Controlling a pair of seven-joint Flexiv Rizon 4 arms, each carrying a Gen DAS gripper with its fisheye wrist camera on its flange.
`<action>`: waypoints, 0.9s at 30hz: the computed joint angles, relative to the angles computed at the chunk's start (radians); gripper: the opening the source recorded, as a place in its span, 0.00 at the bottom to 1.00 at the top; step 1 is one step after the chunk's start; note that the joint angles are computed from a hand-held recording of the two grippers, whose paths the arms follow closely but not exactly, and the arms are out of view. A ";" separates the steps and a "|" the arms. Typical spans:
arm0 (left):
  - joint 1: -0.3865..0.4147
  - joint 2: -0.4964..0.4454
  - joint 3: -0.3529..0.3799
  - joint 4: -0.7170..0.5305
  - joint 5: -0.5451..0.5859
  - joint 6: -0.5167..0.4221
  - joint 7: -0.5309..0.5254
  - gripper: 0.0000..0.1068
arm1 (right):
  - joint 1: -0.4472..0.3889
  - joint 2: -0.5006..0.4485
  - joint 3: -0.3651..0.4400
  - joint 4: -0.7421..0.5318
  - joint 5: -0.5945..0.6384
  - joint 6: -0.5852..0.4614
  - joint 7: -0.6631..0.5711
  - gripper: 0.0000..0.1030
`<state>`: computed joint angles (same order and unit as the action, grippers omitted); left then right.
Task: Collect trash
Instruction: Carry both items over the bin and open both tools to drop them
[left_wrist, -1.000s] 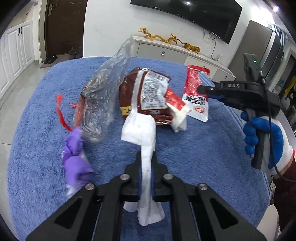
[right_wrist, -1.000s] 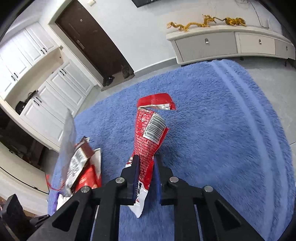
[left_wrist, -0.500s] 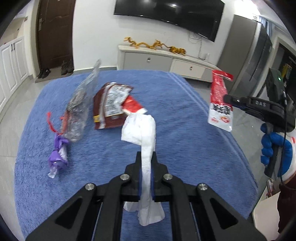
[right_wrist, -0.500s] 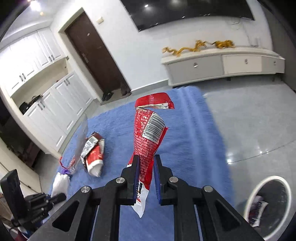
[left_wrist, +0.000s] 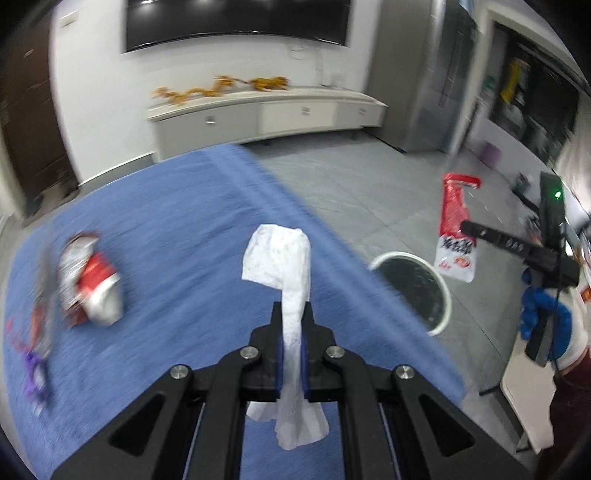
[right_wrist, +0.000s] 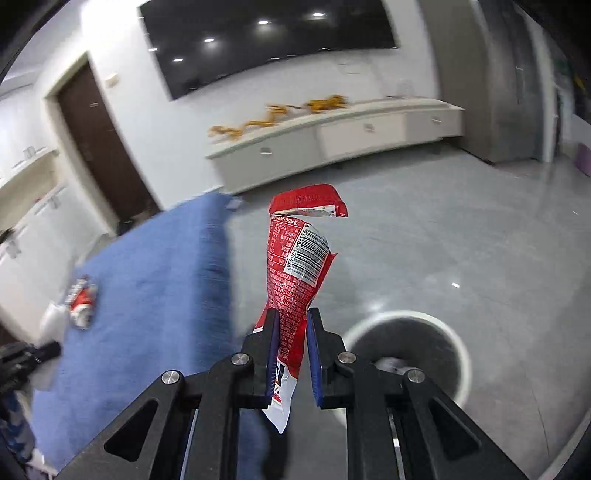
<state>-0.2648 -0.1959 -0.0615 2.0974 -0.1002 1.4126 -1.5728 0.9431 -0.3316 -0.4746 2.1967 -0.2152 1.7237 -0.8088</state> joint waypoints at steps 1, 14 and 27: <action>-0.017 -0.041 -0.008 -0.060 0.016 -0.032 -0.007 0.06 | 0.001 -0.006 -0.017 0.016 0.008 0.009 0.004 0.14; -0.189 -0.541 -0.038 -0.750 0.019 -0.374 -0.022 0.08 | -0.301 -0.149 0.174 -0.033 0.067 -0.057 0.023 0.14; -0.212 -0.771 -0.044 -1.059 -0.029 -0.579 -0.025 0.09 | -0.447 -0.224 0.296 -0.069 0.019 -0.096 0.088 0.22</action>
<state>-0.4763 -0.9673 -0.1059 1.0385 -0.1292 0.8335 -1.5978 0.4958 -0.5560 -0.1787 2.1276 -0.1965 1.6274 -0.7205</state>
